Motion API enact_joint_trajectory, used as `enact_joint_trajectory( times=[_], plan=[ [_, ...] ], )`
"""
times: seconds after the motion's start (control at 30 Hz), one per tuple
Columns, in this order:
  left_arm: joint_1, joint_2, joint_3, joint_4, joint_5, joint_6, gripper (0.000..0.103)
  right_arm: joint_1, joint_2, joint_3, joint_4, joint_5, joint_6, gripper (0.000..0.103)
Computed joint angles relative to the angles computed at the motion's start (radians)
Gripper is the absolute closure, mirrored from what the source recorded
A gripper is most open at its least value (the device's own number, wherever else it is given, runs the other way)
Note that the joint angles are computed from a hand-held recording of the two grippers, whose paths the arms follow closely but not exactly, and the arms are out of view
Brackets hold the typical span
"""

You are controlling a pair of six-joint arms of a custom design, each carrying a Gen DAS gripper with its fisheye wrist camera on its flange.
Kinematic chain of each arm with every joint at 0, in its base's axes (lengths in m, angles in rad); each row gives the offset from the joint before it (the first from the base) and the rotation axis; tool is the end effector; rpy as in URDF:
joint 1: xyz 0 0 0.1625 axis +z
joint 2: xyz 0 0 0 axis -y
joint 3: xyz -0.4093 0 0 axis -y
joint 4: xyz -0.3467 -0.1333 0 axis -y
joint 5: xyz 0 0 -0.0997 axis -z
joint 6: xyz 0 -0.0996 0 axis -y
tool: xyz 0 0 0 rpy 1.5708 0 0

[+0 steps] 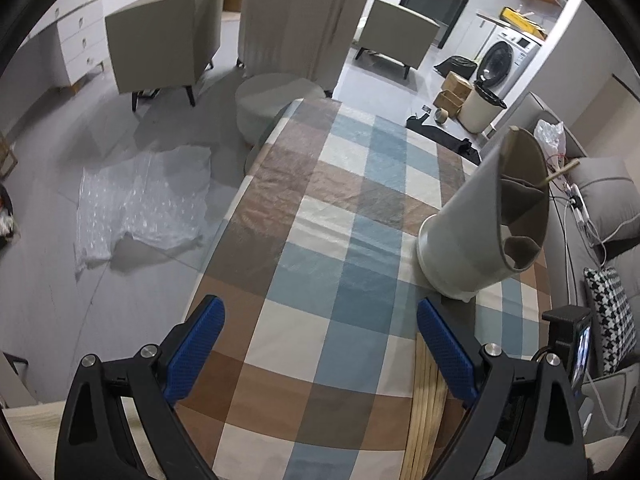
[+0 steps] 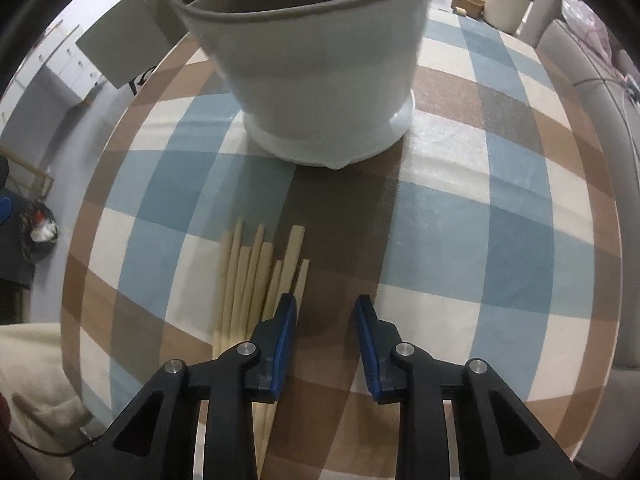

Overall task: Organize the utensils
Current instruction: 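Lower the right gripper onto the chopsticks and pinch one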

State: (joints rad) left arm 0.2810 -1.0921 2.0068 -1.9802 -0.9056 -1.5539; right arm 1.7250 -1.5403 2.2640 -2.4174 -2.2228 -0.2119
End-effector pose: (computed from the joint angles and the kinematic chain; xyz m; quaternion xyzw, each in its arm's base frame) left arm -0.3777 -0.3117 0.1342 -0.0396 0.9180 -0.2776 0.2806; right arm 0.1305 -0.3652 0.2757 0.1528 -0.9333 0.0489 0.3212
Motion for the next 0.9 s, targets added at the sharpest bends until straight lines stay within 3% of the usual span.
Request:
enact_joint_trajectory(
  times=[0.17,0.43,0.5,0.53,0.57,0.8,0.9],
  plan=[
    [0.001,-0.023,0.015,0.011,-0.002,-0.025,0.009,0.059,0.047,0.001,-0.004,-0.100,0.000,0.079],
    [0.006,-0.056,0.039,0.012,-0.001,-0.035,0.009,0.075,0.087,-0.025,-0.009,-0.101,0.057,0.079],
    [0.010,-0.060,0.043,0.007,-0.007,-0.030,0.009,0.075,0.090,-0.020,-0.041,-0.094,0.052,0.083],
    [0.015,-0.062,0.048,-0.014,-0.018,-0.016,0.009,0.075,0.088,-0.015,-0.055,-0.093,0.049,0.093],
    [0.020,-0.061,0.053,-0.032,-0.029,-0.003,0.009,0.063,0.076,-0.006,-0.068,-0.081,0.042,0.099],
    [0.051,0.015,0.040,-0.130,-0.137,0.104,0.009,-0.017,-0.074,0.005,-0.038,0.049,0.063,0.100],
    [0.066,0.074,0.014,-0.162,-0.197,0.154,0.009,-0.079,-0.193,-0.002,-0.005,0.152,0.090,0.101]
  ],
)
